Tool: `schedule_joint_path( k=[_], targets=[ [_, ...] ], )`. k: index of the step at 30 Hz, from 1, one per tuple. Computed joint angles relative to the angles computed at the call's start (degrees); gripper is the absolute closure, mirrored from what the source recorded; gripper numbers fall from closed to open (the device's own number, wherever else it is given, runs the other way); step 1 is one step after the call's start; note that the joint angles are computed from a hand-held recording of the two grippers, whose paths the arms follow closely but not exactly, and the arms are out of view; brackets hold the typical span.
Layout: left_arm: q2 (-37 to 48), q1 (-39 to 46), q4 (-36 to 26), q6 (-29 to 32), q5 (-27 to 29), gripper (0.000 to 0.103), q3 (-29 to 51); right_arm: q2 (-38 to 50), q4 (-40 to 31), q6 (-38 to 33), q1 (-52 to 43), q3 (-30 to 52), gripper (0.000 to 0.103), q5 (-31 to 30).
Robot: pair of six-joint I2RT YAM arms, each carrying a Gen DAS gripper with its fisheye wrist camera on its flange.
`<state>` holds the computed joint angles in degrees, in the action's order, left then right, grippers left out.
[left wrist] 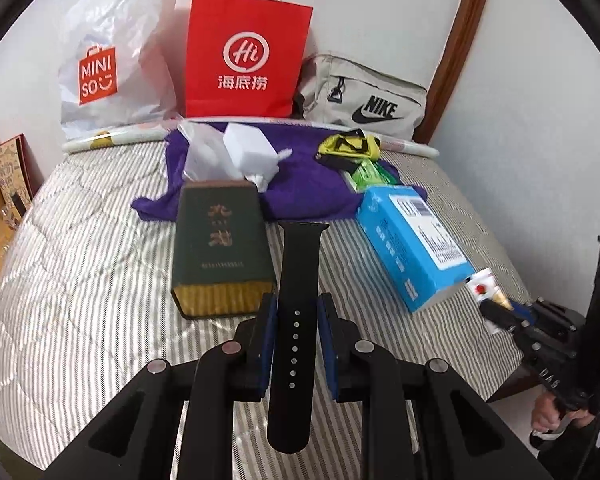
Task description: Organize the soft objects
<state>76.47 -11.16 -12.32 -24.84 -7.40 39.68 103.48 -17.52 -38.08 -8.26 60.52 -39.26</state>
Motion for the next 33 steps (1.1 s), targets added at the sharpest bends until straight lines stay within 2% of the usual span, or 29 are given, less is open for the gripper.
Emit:
schedule_joint_path(
  k=[12, 33],
  targets=[
    [7.36, 7.72, -2.26, 2.49, 2.55, 0.083, 9.77, 5.91, -2.49, 4.93, 4.34, 14.13, 0.092, 0.88],
    [25.32, 15.72, -4.40, 4.80, 8.03, 0.083, 28.80, 28.60, -15.31, 10.27, 12.01, 51.36, 0.092, 3.92]
  ],
)
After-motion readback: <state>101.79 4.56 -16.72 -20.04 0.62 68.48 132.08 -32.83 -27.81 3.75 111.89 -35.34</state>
